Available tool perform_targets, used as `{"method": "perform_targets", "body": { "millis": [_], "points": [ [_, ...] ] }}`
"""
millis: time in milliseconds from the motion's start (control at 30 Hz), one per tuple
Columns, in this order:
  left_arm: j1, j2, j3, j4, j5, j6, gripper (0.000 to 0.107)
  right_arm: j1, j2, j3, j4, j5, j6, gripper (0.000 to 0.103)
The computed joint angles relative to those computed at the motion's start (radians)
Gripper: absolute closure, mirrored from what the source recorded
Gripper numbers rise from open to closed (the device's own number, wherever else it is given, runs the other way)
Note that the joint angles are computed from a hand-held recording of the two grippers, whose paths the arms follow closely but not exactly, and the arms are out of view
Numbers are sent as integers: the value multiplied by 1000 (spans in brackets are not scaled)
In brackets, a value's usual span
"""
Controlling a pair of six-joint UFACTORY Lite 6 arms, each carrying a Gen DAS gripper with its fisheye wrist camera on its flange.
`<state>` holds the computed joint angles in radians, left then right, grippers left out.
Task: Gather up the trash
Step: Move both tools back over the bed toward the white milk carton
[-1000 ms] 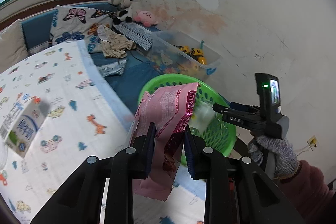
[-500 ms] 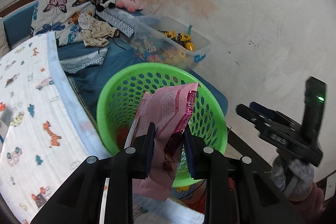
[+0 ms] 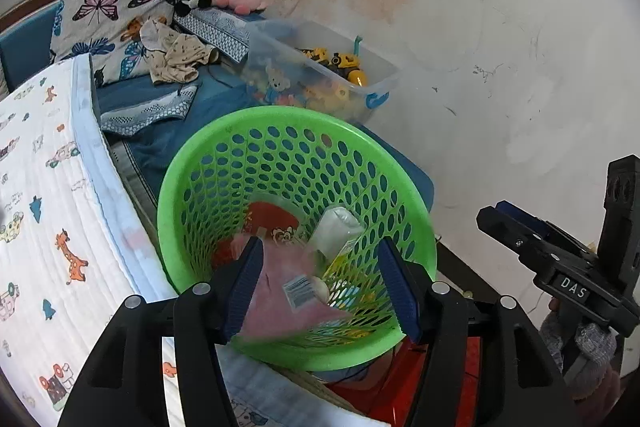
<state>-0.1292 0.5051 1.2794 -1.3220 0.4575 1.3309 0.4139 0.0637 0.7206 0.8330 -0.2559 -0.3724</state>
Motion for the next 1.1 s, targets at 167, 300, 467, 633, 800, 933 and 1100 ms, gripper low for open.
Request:
{"method": "perform_targets", "body": {
  "millis": [167, 300, 467, 633, 800, 933, 1100],
  "points": [
    [31, -63, -73, -43, -3, 56, 50, 20, -12, -1, 50, 2, -45, 36],
    [78, -159, -178, -104, -31, 158, 50, 59, -18, 2, 91, -7, -76, 33],
    [193, -267, -293, -140, -37, 259, 50, 120, 22, 54, 131, -4, -102, 33],
    [326, -332, -361, -166, -53, 363, 50, 192, 76, 135, 269, -10, -236, 31],
    [497, -329, -349, -136, -21, 396, 50, 262, 155, 252, 437, -5, -405, 31],
    [644, -308, -321, -97, 27, 407, 50, 314, 229, 362, 610, 2, -592, 31],
    [801, -263, -280, -61, 68, 433, 50, 385, 386, 592, 973, 13, -977, 31]
  ]
}}
